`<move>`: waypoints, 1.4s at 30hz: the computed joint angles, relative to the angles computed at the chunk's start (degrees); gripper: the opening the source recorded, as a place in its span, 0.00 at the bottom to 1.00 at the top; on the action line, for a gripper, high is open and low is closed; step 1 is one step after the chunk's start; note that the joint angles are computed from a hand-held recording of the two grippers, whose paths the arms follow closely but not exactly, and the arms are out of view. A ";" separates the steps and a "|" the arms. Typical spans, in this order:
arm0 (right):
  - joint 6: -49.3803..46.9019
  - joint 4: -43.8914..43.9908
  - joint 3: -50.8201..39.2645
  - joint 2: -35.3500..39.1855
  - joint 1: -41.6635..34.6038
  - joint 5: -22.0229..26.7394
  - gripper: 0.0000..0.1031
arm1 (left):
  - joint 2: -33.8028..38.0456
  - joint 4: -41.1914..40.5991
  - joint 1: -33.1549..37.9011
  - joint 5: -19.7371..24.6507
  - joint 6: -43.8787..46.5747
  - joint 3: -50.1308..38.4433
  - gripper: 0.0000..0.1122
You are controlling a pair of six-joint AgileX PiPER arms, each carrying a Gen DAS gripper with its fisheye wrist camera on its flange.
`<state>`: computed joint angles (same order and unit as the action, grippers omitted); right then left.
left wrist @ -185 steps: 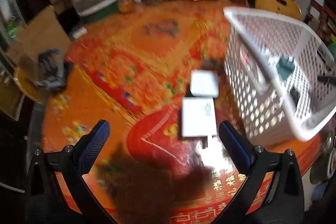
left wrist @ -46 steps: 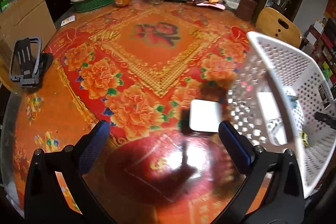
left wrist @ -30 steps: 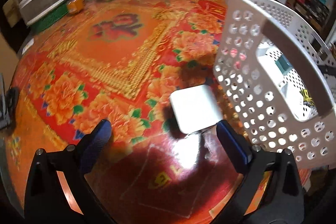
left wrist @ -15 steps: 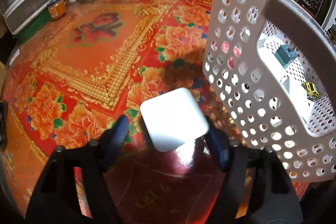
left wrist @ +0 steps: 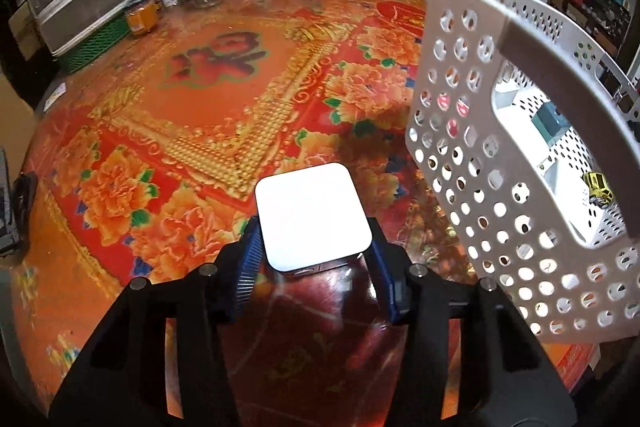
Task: Organize rigid objects
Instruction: 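Grasp the small white charger with the left tool and drop it into the basket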
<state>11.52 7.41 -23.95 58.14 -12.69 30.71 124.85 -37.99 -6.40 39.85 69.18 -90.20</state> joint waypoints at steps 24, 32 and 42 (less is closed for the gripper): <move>-2.00 1.14 -0.19 -0.38 -0.69 0.48 0.36 | -28.49 17.10 -1.94 -3.44 -24.76 9.39 0.42; -1.85 1.07 -0.18 -0.38 -0.62 0.47 0.36 | -29.97 33.72 -18.36 -0.35 -39.74 10.75 0.42; -1.94 1.10 -0.18 -0.36 -0.65 0.45 0.36 | -18.52 50.22 -30.82 2.23 -52.61 7.47 0.42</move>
<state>9.58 8.51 -24.14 57.78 -13.34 31.17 106.32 12.23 -37.22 42.08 16.57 -82.73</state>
